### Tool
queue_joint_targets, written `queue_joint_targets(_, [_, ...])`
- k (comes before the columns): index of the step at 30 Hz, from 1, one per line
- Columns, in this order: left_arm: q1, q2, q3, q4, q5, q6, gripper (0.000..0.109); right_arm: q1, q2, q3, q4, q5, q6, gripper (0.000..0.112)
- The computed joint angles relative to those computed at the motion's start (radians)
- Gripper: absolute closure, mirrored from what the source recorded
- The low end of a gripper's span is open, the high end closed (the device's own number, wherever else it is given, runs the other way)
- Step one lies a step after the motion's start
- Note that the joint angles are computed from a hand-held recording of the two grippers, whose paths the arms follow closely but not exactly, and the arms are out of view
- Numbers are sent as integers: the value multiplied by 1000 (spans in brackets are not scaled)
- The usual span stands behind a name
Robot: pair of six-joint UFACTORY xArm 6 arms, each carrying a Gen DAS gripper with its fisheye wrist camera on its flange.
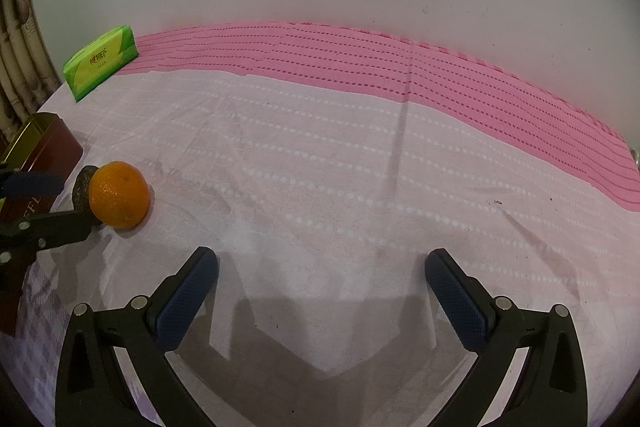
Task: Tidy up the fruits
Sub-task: 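Reach the left gripper to the last dark brown fruit and close, then carry the dark brown fruit with the left gripper over the tray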
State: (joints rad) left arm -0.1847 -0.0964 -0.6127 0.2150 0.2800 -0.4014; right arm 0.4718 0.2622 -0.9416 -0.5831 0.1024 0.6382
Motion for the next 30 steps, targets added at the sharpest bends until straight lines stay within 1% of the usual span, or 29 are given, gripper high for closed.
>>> queue_joint_targets(2, [2,16,-13,-10,-4,16,48,0,0,0,-1,0,1,9])
queue_joint_targets(5, [2,40,-28,-80,-12,79,53,0,0,0,-1,0,1,9])
queue_joint_targets(7, [-1,52,-34,-135,-11,125,63,0,0,1,-2,0,2,9])
queue_joint_targets(8, [-2,55,-35,-151,-11,139,65,0,0,1,-2,0,2,9])
queue_joint_targets(12, [-5,60,-37,-172,-14,169,71,0,-1,1,-2,0,2,9])
queue_joint_targets(15, [-2,55,-35,-158,-9,163,72,1,-1,1,-1,1,2,9])
queue_joint_targets(18, [-4,36,-24,-208,5,214,72,1,-1,1,0,1,2,9])
queue_joint_targets(21, [1,4,-2,-163,16,183,72,1,-1,1,0,2,1,9])
queue_joint_targets(24, [0,-37,22,-171,28,175,72,1,-1,1,0,2,2,9])
queue_joint_targets(26, [0,-71,43,-154,40,153,72,1,-2,1,1,2,1,9])
queue_joint_targets(30, [2,-157,91,-152,61,138,72,1,-1,1,0,2,2,9])
